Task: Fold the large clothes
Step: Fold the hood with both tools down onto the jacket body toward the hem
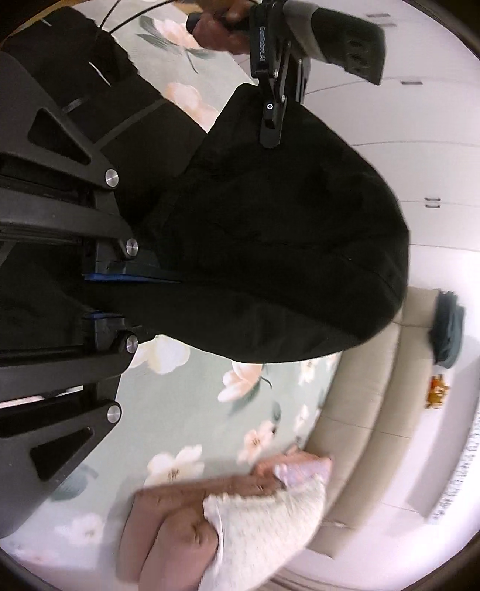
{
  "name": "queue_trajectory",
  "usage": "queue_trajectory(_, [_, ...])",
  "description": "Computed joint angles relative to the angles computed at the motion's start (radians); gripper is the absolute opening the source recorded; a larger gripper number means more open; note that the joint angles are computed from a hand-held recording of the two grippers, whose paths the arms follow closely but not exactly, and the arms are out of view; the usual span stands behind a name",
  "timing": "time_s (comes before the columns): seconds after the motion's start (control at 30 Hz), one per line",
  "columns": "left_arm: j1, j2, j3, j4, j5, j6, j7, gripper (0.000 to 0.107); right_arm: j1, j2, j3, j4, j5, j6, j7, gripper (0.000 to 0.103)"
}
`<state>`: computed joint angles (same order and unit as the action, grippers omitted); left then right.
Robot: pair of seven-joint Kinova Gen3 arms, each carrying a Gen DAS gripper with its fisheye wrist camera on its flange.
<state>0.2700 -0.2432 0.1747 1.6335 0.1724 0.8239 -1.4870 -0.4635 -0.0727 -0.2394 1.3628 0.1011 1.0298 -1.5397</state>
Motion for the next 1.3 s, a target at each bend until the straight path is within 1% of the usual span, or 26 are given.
queue_trajectory(0.07, [-0.022,-0.071,0.093,0.025,-0.081,0.034,0.081,0.014,0.028,-0.078,-0.082,0.074,0.080,0.009,-0.081,0.014])
queue_trajectory(0.1, [-0.039,-0.091,0.139,0.039,-0.120,0.047,0.122,0.018,0.061,-0.110,-0.128,0.115,0.104,0.017,-0.122,0.014])
queue_trajectory(0.17, [-0.079,-0.127,0.232,0.104,-0.175,0.088,0.203,0.028,0.148,-0.141,-0.210,0.182,0.102,0.039,-0.203,0.015])
queue_trajectory(0.2, [-0.111,-0.136,0.278,0.140,-0.195,0.106,0.244,0.031,0.174,-0.147,-0.233,0.229,0.090,0.058,-0.235,0.016])
queue_trajectory(0.27, [-0.151,-0.107,0.356,0.224,-0.227,0.168,0.325,0.031,0.209,-0.149,-0.223,0.300,0.039,0.105,-0.252,0.017])
queue_trajectory(0.3, [-0.154,-0.079,0.370,0.264,-0.220,0.191,0.366,0.028,0.232,-0.159,-0.190,0.322,-0.001,0.125,-0.242,0.017])
queue_trajectory(0.33, [-0.147,-0.070,0.364,0.310,-0.197,0.210,0.404,0.021,0.237,-0.160,-0.154,0.344,-0.041,0.142,-0.246,0.017])
queue_trajectory(0.37, [-0.146,-0.079,0.341,0.347,-0.158,0.226,0.426,0.019,0.246,-0.169,-0.125,0.356,-0.082,0.148,-0.236,0.017])
queue_trajectory(0.4, [-0.127,-0.107,0.299,0.366,-0.133,0.225,0.432,0.019,0.253,-0.180,-0.093,0.360,-0.112,0.158,-0.230,0.024])
queue_trajectory(0.47, [-0.101,-0.165,0.223,0.347,-0.132,0.261,0.445,0.019,0.288,-0.197,-0.075,0.352,-0.145,0.167,-0.203,0.027])
queue_trajectory(0.53, [-0.089,-0.165,0.193,0.283,-0.186,0.286,0.466,0.019,0.308,-0.210,-0.039,0.333,-0.180,0.176,-0.171,0.032])
queue_trajectory(0.57, [-0.068,-0.155,0.164,0.247,-0.203,0.274,0.466,0.019,0.320,-0.201,-0.036,0.310,-0.190,0.175,-0.171,0.036])
queue_trajectory(0.63, [-0.042,-0.133,0.116,0.179,-0.207,0.208,0.443,0.019,0.331,-0.192,-0.065,0.265,-0.202,0.159,-0.202,0.044])
queue_trajectory(0.67, [-0.008,-0.108,0.090,0.145,-0.222,0.168,0.446,0.020,0.325,-0.182,-0.076,0.245,-0.193,0.148,-0.226,0.052])
queue_trajectory(0.7, [0.037,-0.074,0.055,0.112,-0.229,0.127,0.446,0.020,0.332,-0.170,-0.096,0.221,-0.192,0.139,-0.246,0.063])
queue_trajectory(0.73, [0.083,-0.047,0.015,0.098,-0.224,0.093,0.444,0.021,0.326,-0.162,-0.099,0.208,-0.205,0.131,-0.262,0.068])
queue_trajectory(0.77, [0.130,-0.013,-0.028,0.087,-0.208,0.056,0.441,0.022,0.314,-0.136,-0.119,0.186,-0.211,0.112,-0.294,0.071])
queue_trajectory(0.83, [0.217,0.062,-0.107,0.080,-0.166,0.017,0.442,0.022,0.301,-0.109,-0.146,0.176,-0.221,0.070,-0.347,0.071])
queue_trajectory(0.9, [0.280,0.119,-0.154,0.106,-0.114,0.021,0.443,0.022,0.279,-0.085,-0.161,0.170,-0.216,0.047,-0.379,0.071])
queue_trajectory(0.93, [0.293,0.135,-0.157,0.136,-0.091,0.028,0.445,0.022,0.256,-0.080,-0.169,0.174,-0.210,0.043,-0.411,0.071])
queue_trajectory(0.97, [0.293,0.156,-0.141,0.166,-0.079,0.042,0.464,0.022,0.242,-0.061,-0.182,0.167,-0.202,0.034,-0.439,0.071])
queue_trajectory(1.0, [0.274,0.167,-0.107,0.208,-0.070,0.039,0.499,0.022,0.229,-0.048,-0.188,0.169,-0.208,0.018,-0.452,0.071])
queue_trajectory(1.07, [0.194,0.133,-0.019,0.290,-0.017,-0.015,0.570,0.021,0.194,-0.018,-0.202,0.156,-0.203,0.006,-0.478,0.071])
queue_trajectory(1.1, [0.156,0.107,0.006,0.311,0.008,-0.038,0.585,0.021,0.181,-0.005,-0.208,0.153,-0.201,0.005,-0.478,0.071])
queue_trajectory(1.23, [0.097,0.106,0.046,0.302,0.040,-0.022,0.581,0.022,0.114,0.058,-0.240,0.194,-0.148,-0.010,-0.519,0.071])
queue_trajectory(1.3, [0.089,0.115,0.069,0.290,0.027,-0.007,0.581,0.022,0.050,0.094,-0.228,0.232,-0.084,0.005,-0.560,0.070])
